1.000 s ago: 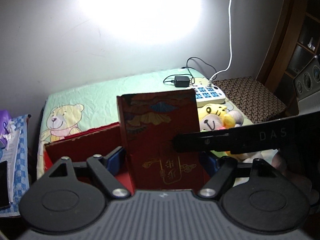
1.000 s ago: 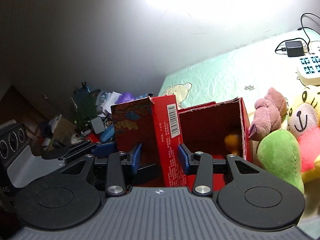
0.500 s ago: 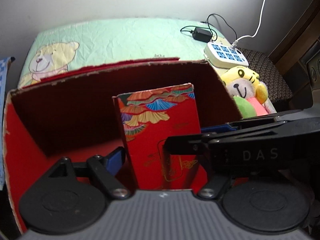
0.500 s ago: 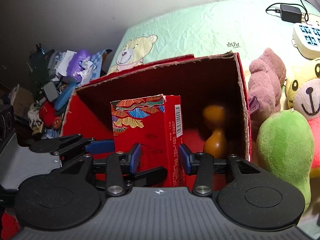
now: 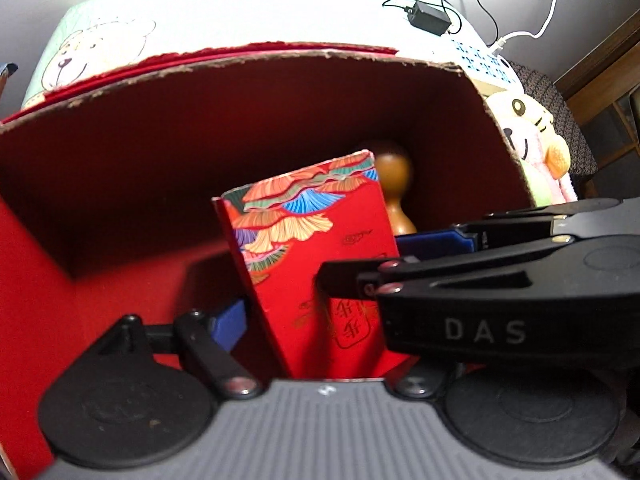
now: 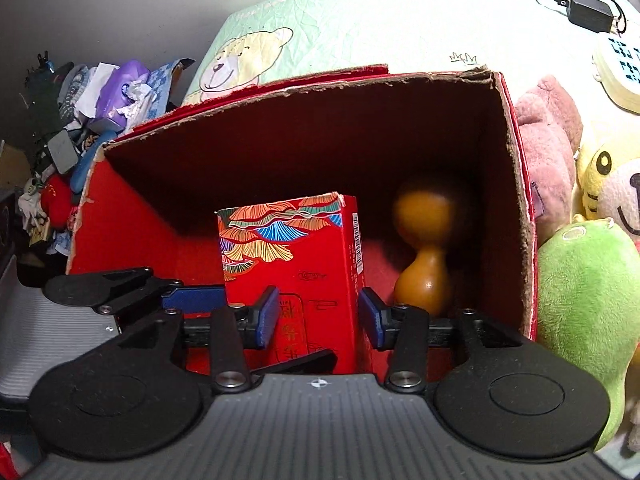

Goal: Organize objects
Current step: 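Carry the packet with the right gripper into the box beside the gourd, then open the right gripper to set the packet against the gourd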

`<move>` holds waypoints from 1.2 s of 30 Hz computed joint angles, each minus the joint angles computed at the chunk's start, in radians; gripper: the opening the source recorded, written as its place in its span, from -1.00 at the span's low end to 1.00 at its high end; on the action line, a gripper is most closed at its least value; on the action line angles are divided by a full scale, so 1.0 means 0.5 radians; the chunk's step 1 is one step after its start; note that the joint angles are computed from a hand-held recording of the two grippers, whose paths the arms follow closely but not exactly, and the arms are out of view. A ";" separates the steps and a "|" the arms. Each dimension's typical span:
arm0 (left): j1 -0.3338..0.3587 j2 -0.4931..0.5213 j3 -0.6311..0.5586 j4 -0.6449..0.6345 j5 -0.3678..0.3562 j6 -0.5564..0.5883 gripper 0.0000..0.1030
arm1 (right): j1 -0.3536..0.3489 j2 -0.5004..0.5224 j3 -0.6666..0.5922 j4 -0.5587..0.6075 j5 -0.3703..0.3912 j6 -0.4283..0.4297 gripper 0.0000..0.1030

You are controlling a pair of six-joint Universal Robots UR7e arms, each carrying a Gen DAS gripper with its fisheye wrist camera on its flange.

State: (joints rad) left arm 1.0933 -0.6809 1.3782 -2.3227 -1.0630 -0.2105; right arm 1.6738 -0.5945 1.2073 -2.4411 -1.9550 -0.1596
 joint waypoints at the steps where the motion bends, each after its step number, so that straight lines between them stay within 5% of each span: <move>1: -0.005 0.000 0.003 0.001 0.011 0.004 0.50 | 0.003 0.002 -0.001 -0.006 -0.014 0.001 -0.10; 12: -0.027 -0.015 0.045 -0.049 0.105 0.039 0.51 | -0.006 -0.031 0.061 -0.091 0.033 0.058 -0.08; 22: -0.056 -0.146 0.257 -0.243 0.421 0.066 0.56 | -0.081 -0.019 0.027 -0.078 0.575 0.176 -0.09; 28: -0.041 -0.140 0.241 -0.195 0.536 0.013 0.56 | -0.071 0.129 -0.155 0.141 0.617 0.292 -0.08; 36: -0.063 -0.087 0.221 -0.243 0.632 0.147 0.64 | -0.034 0.164 -0.210 0.220 0.416 0.325 -0.12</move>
State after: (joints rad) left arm 1.0618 -0.7247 1.4885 -2.4442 -0.7468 -0.1371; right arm 1.6566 -0.5125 1.1021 -2.3308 -1.7470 0.0027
